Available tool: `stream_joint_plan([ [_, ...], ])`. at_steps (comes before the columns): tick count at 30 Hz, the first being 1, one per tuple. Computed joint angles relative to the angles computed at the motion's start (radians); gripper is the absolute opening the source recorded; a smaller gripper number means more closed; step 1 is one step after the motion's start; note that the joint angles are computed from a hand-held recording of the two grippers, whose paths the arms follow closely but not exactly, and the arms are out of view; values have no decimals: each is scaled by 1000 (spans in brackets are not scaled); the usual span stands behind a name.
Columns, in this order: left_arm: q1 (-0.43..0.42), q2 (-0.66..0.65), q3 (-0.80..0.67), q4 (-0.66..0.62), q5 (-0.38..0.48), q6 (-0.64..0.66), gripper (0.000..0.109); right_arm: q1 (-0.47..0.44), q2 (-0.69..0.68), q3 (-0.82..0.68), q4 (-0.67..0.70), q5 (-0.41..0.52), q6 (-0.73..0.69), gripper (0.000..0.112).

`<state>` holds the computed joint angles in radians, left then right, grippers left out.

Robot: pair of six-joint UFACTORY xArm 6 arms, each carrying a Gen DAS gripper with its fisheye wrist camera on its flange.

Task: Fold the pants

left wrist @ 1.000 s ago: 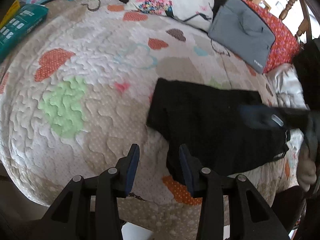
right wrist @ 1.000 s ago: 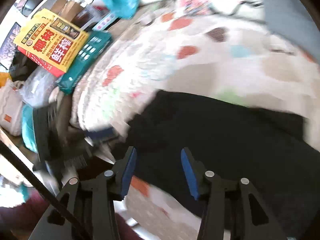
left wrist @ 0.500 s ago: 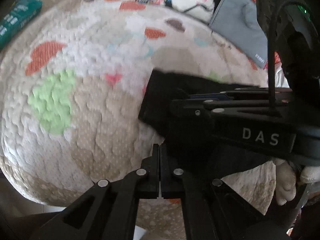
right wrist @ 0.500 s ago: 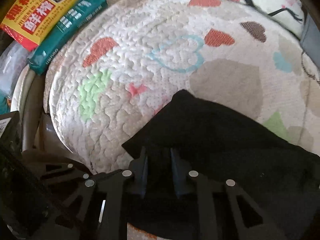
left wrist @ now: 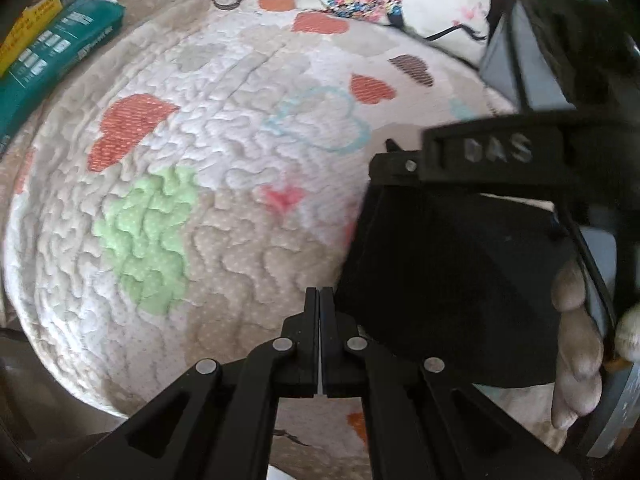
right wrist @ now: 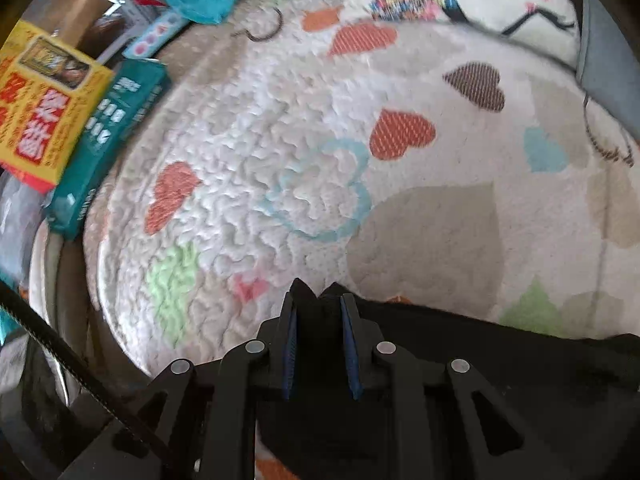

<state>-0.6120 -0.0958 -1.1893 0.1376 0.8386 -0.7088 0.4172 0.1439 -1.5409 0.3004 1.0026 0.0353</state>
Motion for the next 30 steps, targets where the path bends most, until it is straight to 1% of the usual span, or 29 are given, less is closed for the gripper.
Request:
stream_joint_plan([
  [1, -5, 1, -2, 33, 20, -22, 0, -5, 17, -7, 43, -3, -23, 33],
  [3, -4, -3, 0, 70, 48, -49, 0, -13, 14, 22, 100, -49, -40, 40],
  [4, 5, -10, 10, 65, 49, -58, 0, -19, 9, 36, 123, -74, -38, 47],
  [5, 11, -25, 26, 59, 45, -64, 0, -30, -12, 64, 167, -107, -51, 52],
  [6, 21, -36, 39, 54, 35, -75, 0, -36, -24, 73, 187, -124, -57, 53],
  [8, 39, -77, 83, 37, -8, -101, 0, -65, -72, 110, 208, -159, -75, 54],
  [10, 50, -113, 119, 33, -72, -133, 0, -106, -115, 128, 198, -158, -89, 56],
  [12, 42, -147, 149, 64, -147, -152, 0, -167, -172, 160, 158, -159, -103, 59],
  [13, 34, -156, 157, 76, -188, -150, 2, -209, -206, 180, 116, -155, -108, 62],
  [14, 21, -151, 152, 86, -219, -143, 8, -240, -223, 185, 85, -147, -113, 66],
  [15, 9, -142, 147, 83, -253, -117, 12, -272, -245, 203, 45, -143, -117, 66],
  [16, -9, -126, 135, 57, -284, -71, 24, -307, -264, 217, 8, -129, -125, 67],
  [17, -30, -101, 112, 28, -297, -26, 31, -347, -277, 227, -14, -106, -143, 67],
  [18, -50, -68, 84, -12, -307, 28, 31, -384, -282, 231, -14, -79, -168, 67],
  [20, -93, 0, 19, -77, -298, 122, 31, -450, -286, 238, -20, -25, -208, 67],
  [22, -134, 66, -67, -126, -251, 195, 31, -487, -283, 245, -16, -4, -251, 67],
  [24, -171, 119, -138, -127, -197, 218, 31, -509, -280, 263, 2, -5, -290, 67],
  [26, -189, 167, -195, -114, -158, 216, 32, -521, -282, 285, 23, -10, -339, 67],
  [30, -204, 194, -227, -97, -103, 213, 32, -491, -266, 316, -49, -57, -357, 67],
])
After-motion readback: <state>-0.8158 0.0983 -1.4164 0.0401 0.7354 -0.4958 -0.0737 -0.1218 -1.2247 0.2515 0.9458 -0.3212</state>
